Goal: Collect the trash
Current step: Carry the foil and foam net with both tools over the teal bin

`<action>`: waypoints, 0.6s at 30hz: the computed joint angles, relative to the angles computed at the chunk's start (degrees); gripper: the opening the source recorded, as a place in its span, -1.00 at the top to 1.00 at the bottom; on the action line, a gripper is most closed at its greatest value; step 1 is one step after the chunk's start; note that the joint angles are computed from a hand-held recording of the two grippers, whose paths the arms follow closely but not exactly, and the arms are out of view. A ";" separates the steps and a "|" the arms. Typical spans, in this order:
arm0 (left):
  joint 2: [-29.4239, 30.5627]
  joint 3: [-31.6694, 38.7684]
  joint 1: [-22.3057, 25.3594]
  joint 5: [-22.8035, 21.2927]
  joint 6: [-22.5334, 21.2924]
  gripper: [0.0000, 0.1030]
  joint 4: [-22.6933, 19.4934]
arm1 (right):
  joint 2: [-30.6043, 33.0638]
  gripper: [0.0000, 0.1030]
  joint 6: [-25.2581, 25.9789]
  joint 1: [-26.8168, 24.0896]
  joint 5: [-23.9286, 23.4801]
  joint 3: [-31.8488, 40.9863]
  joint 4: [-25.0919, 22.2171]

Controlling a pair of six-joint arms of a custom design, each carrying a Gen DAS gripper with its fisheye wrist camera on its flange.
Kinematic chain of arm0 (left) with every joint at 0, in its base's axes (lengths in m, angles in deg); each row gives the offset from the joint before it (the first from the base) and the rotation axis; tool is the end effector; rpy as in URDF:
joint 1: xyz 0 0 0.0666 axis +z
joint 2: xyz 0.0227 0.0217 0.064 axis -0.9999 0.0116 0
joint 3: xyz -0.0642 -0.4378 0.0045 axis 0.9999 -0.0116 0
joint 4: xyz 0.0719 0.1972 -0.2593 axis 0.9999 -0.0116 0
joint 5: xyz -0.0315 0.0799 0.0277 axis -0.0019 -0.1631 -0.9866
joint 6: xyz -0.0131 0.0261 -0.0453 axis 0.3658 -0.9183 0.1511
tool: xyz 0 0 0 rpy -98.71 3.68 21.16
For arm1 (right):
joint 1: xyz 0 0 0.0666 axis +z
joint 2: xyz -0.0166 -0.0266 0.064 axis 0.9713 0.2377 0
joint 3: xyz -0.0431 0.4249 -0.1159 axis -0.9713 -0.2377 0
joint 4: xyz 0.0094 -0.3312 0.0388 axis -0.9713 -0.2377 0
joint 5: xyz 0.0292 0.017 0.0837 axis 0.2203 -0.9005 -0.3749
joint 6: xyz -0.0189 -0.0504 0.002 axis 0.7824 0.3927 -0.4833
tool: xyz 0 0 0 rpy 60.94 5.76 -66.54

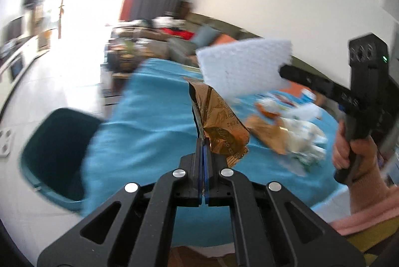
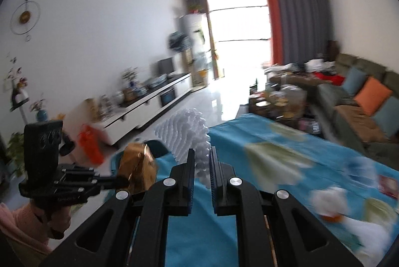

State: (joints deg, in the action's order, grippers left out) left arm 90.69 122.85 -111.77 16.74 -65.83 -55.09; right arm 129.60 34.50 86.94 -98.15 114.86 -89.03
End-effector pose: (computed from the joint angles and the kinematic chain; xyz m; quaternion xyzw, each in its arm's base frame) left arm 0.3983 -0.1614 0.3963 -0.0346 0.8746 -0.1522 0.4590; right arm 0.5928 0.1344 0.4260 -0.3416 0.7802 0.2822 0.4415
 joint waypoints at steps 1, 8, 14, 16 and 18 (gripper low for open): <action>-0.86 -0.60 1.14 -0.89 0.67 0.98 -0.88 | 0.82 0.81 0.42 0.86 0.05 1.19 -1.12; -2.27 -3.19 10.25 -4.12 2.64 0.98 -4.39 | 7.92 0.81 1.66 7.98 1.16 12.08 -9.03; -1.31 -4.56 16.11 -3.67 1.18 0.98 -4.70 | 14.37 0.81 2.22 11.56 2.33 22.77 -18.26; -0.48 -4.49 17.87 -2.72 0.92 0.98 -4.83 | 16.00 0.81 2.69 12.67 3.87 24.95 -19.94; 0.31 -4.60 18.97 -2.52 0.64 0.98 -4.94 | 17.73 0.80 3.26 13.71 5.49 27.61 -22.23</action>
State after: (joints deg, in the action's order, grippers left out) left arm 91.00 118.25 -92.80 14.22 -65.19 -60.03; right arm 147.33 37.75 100.65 -92.66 142.47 -111.26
